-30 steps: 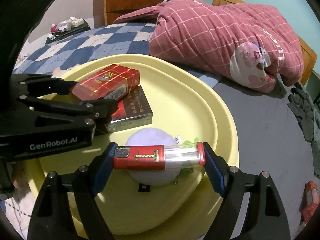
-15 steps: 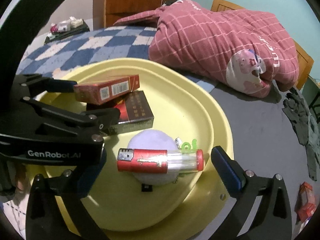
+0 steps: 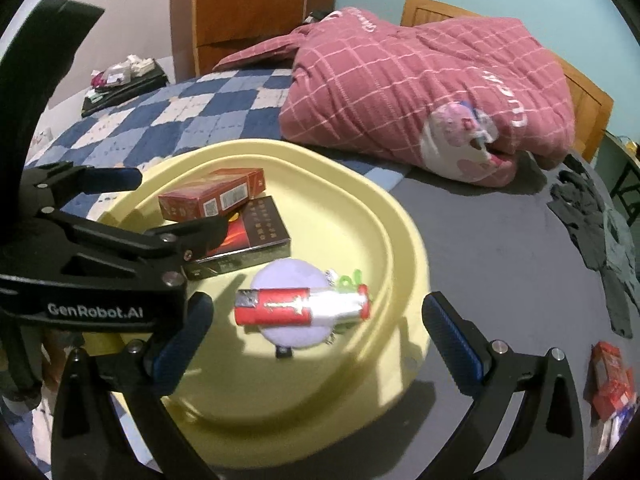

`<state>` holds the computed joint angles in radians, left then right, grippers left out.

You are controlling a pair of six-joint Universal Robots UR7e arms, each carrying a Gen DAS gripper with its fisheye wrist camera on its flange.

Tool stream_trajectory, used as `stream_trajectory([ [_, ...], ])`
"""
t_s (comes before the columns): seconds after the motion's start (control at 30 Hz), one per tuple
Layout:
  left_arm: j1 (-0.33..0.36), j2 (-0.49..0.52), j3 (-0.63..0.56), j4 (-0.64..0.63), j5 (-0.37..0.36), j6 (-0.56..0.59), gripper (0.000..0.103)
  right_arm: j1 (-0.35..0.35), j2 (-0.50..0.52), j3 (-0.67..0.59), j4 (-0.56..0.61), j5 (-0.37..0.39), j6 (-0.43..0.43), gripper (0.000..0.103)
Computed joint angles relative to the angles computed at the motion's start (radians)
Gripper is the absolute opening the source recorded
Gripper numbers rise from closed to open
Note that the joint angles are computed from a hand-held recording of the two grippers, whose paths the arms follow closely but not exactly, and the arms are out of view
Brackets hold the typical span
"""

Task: Organize objects
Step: 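Move both open tools back toward the remaining pile of items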

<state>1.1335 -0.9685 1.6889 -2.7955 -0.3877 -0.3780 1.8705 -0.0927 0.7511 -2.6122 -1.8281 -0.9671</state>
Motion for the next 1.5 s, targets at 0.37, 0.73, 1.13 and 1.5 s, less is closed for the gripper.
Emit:
stream_trajectory([
  [0.37, -0.091, 0.002, -0.005, 0.126, 0.007, -0.121, 0.103, -0.038, -0.166, 0.195, -0.102, 0.000, 0.020, 0.103],
  [0.73, -0.171, 0.092, -0.063, 0.178, -0.014, -0.162, 0.103, -0.115, -0.326, 0.304, -0.168, -0.012, 0.072, 0.103],
  [1.13, -0.220, 0.230, -0.221, 0.236, -0.052, -0.144, 0.103, -0.180, -0.411, 0.323, -0.177, -0.033, 0.114, 0.103],
  [1.5, -0.204, 0.400, -0.446, 0.255, -0.147, -0.077, 0.103, -0.247, -0.477, 0.306, -0.192, -0.053, 0.103, 0.103],
])
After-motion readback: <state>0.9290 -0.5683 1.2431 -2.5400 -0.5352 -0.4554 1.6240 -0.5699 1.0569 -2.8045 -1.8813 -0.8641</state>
